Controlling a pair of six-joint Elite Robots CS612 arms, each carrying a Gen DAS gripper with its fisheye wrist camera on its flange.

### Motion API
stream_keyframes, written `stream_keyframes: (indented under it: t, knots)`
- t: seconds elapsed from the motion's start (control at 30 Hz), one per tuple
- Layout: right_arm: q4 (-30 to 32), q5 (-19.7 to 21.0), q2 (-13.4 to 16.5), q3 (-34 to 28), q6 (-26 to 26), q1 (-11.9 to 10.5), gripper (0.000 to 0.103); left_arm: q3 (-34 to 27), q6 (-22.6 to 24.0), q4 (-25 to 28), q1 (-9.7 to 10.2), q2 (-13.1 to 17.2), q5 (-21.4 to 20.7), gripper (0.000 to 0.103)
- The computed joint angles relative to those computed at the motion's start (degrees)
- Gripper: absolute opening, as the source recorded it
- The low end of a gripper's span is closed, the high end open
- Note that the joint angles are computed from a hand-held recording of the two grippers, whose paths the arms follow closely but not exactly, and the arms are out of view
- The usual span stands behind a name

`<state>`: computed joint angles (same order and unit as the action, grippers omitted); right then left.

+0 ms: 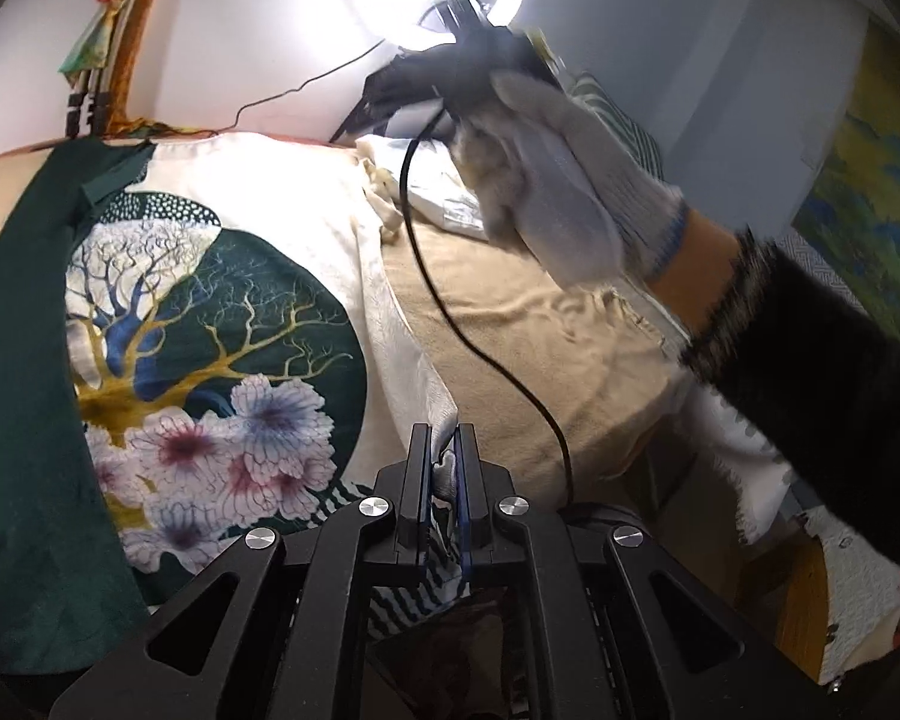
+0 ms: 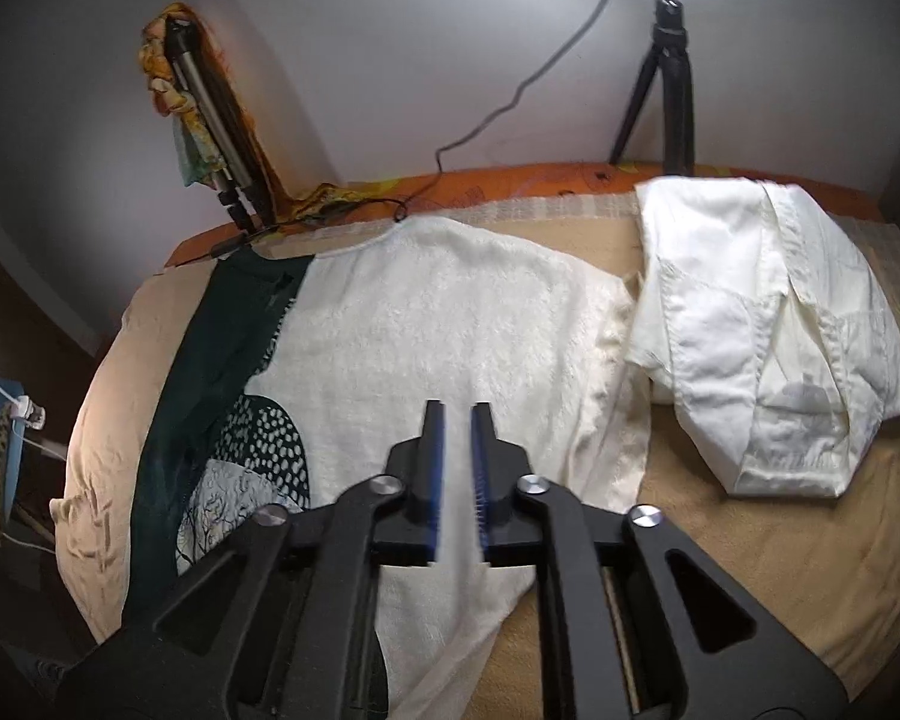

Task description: Fold small clothes

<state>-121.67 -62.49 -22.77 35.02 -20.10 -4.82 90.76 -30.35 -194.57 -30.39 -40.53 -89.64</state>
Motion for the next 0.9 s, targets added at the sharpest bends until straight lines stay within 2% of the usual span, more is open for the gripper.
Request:
stream_keyframes:
  t: [0.03, 0.13, 0.27, 0.3, 0.33, 0.4, 0.43, 0.47, 0.53, 0.63, 0.73, 0.9]
  knots:
    - [-0.85, -0.14, -0.41, 1.47, 2.09, -0.54, 0.074, -0.08, 0.28, -0.03, -0.07, 0.04, -0.05, 0.005]
    - [-0.29, -1.17, -0.24, 2.46, 5.72, -1.84, 0.076, -0.28, 0.2, 0.07, 0.05, 0.25, -1.14, 0.005]
    - [6.87, -0.75, 3.27, -3.2, 11.43, -2.42, 0.075, -0.28, 0.04, 0.13, 0.24, 0.43, -1.97, 0.005]
    - [7.76, -0.17, 3.82, -4.02, 11.77, -2.42, 0.073, -0.37, 0.13, 0.23, 0.21, 0.43, -1.9, 0.005]
    - [8.78, 0.17, 4.43, -5.0, 11.56, -2.31, 0.065, -0.49, 0.17, 0.28, 0.21, 0.48, -1.85, 0.005]
    - [9.44, -0.7, 4.87, -5.7, 9.72, -1.7, 0.038, -0.83, -0.17, 0.46, 0.32, 0.66, -2.11, 0.005]
    - [9.01, -1.99, 4.9, -5.72, 8.5, -1.26, 0.028, -0.94, -0.38, 0.53, 0.38, 0.73, -2.24, 0.005]
    - [8.06, -3.52, 4.81, -5.47, 7.4, -0.84, 0.009, -1.06, -0.56, 0.64, 0.46, 0.81, -2.44, 0.005]
    - [6.57, -4.83, 4.71, -5.48, 7.45, -0.45, 0.007, -1.18, -1.27, 0.6, 0.57, 0.89, -3.01, 0.005]
    - [3.26, -3.79, 3.66, -5.03, 7.63, -0.26, 0.005, -0.8, -2.3, -0.2, 0.79, 0.91, -3.48, 0.005]
    - [1.05, -3.28, 2.19, -4.44, 4.13, 0.6, 0.005, -0.02, -3.63, -1.26, 1.09, 0.69, -3.5, 0.005]
    - [0.54, -3.96, 0.93, -3.59, -2.05, 3.26, 0.005, 2.65, -5.27, -2.81, 1.05, -0.6, -1.41, 0.005]
